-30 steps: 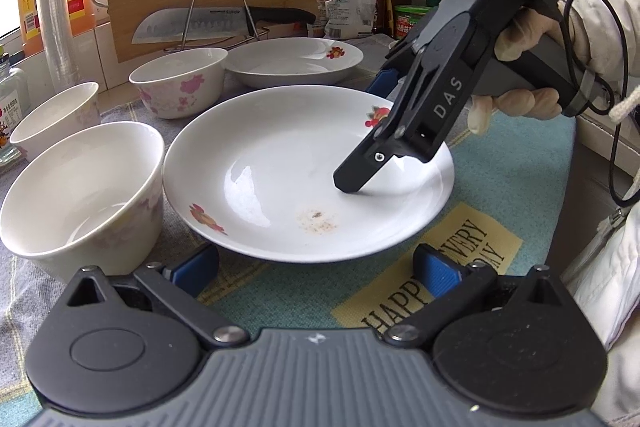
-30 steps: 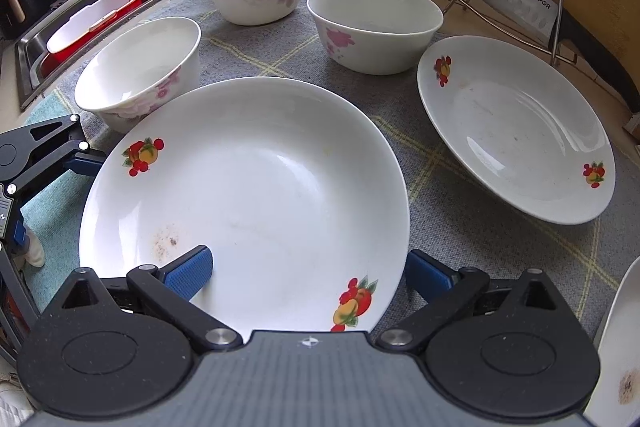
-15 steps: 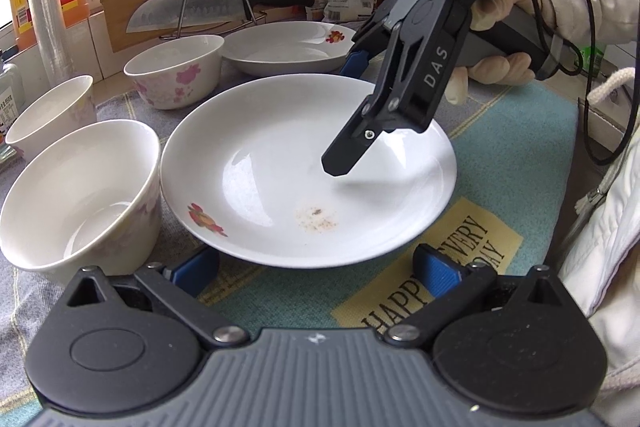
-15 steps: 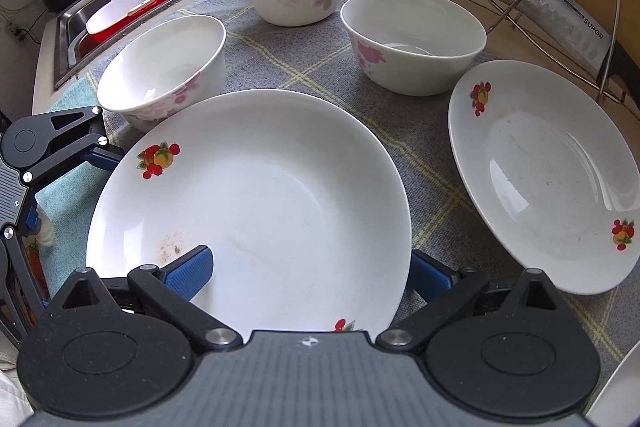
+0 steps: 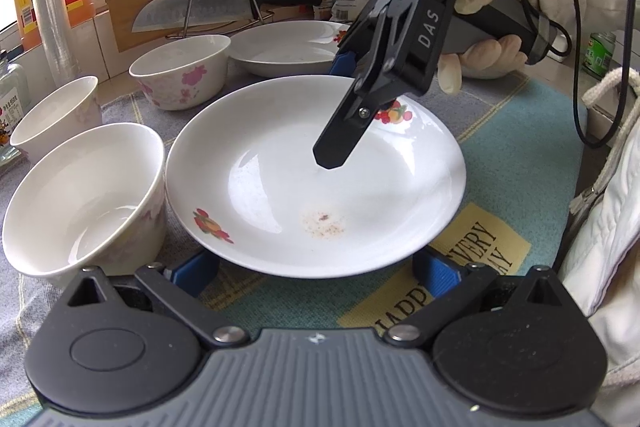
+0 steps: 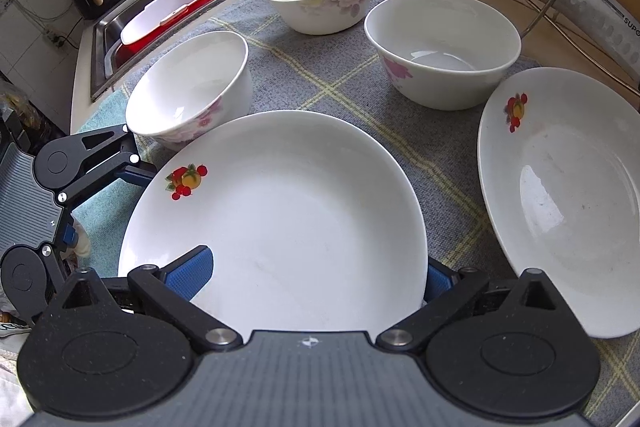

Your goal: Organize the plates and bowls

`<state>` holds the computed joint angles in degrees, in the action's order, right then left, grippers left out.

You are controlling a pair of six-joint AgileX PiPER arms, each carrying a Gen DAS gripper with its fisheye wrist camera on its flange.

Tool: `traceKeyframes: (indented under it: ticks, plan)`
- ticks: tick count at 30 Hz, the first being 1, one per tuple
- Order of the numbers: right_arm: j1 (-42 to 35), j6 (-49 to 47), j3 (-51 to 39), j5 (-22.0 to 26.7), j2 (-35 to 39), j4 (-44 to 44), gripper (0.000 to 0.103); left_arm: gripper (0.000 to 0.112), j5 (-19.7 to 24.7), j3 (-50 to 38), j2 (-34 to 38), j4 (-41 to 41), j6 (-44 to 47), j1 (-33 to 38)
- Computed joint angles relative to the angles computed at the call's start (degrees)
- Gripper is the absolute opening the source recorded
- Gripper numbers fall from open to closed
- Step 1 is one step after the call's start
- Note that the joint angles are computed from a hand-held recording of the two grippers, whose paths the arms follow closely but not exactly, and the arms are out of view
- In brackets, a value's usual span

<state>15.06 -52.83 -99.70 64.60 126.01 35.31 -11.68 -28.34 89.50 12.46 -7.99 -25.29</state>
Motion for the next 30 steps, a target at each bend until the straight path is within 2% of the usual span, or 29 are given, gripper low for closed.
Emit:
traceKeyframes:
  ticks: [3,10,16,23,30]
  plan:
    - [-0.46,0.37,-1.36,1.48,0.75,0.46,0.103,0.102,-0.27,-0.03,0.18,1.79,-1.60,0.34]
    - [-0.39,0.62,-1.82,1.64,0.99,0.45,0.103,0.100,-0.43,-0.11,0.21,4.48,-3.93,0.88]
    - [-0.16,1.48,-1.83,0.61,0.54,-0.75,0.094,0.100,-0.44,-0.25,0.18,8.09,-6.94,1.49]
    - [-0.49,3.05,-2.22,1.04,0.56,-1.09,0.090,0.099,0.30,-0.56,-0.24,3.34,-1.54,0.75]
    - [-0.46,2.97,-1.66,0.66,0.25,-1.00,0.090,0.098,0.41,-0.68,-0.27,4.36,-2.72,0.89]
